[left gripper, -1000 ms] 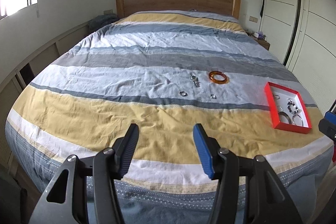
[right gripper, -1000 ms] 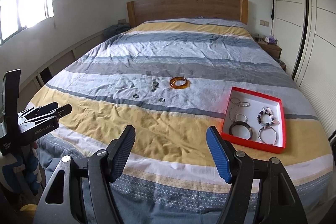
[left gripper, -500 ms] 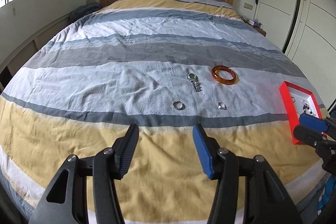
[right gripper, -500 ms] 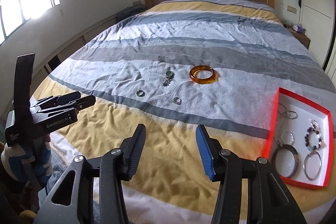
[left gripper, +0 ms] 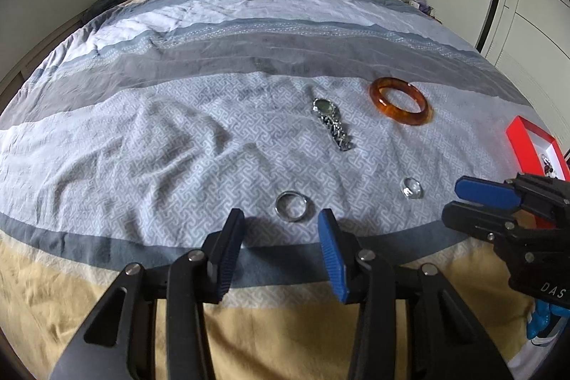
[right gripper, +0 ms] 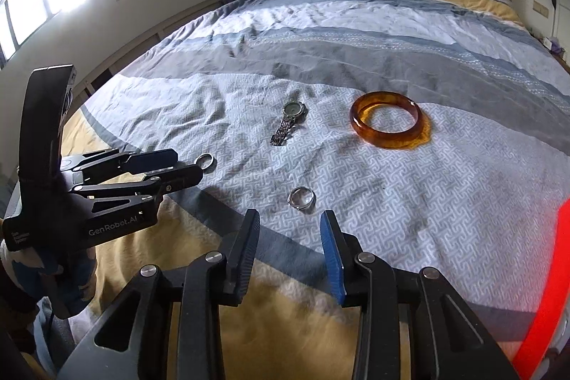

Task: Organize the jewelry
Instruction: 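Grasp a silver ring with the left tool while the right tool grasps another silver ring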

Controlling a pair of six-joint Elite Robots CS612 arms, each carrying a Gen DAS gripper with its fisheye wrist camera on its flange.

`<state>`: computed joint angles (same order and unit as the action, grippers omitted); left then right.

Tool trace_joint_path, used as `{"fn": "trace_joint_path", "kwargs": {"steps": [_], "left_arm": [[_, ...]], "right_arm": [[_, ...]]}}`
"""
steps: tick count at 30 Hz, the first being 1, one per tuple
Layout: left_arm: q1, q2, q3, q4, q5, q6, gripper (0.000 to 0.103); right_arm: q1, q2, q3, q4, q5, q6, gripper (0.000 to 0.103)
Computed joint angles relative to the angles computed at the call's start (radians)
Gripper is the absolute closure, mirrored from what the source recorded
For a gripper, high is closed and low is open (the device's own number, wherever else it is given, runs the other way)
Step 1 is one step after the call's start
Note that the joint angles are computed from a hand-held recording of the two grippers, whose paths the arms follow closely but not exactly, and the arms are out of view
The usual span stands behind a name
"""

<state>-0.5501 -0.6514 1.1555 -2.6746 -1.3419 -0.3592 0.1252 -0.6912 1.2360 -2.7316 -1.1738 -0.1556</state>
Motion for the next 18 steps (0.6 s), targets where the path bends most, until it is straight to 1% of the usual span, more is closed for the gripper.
{"fn": "trace_joint_path", "kwargs": {"steps": [2,5,11,16,17,18], "left_arm": [[0.001,0.011,-0.012,0.004,-0.001,0.013,0.063],[0.003,0.025,-0.026,0.001,-0.005,0.021,0.066],[0.005,0.035,-0.026,-0.025,-0.01,0.034,0.07],[0.003,0.035,-0.019,-0.043,-0.008,0.037,0.078],[0.003,0.034,-0.017,-0.046,-0.007,0.041,0.082],[0.002,0.034,-0.016,-0.047,-0.006,0.045,0.084]], "right_arm": [[0.001,0.017,-0.023,0.02,0.004,-0.018,0.068],[0.003,0.038,-0.052,0.044,0.004,-0.037,0.069],[0.008,0.071,-0.099,0.067,-0.001,-0.056,0.071],[0.008,0.082,-0.107,0.059,-0.001,-0.037,0.077],[0.007,0.083,-0.106,0.057,0.0,-0.032,0.081],[0.006,0.083,-0.105,0.057,0.002,-0.029,0.082]]}}
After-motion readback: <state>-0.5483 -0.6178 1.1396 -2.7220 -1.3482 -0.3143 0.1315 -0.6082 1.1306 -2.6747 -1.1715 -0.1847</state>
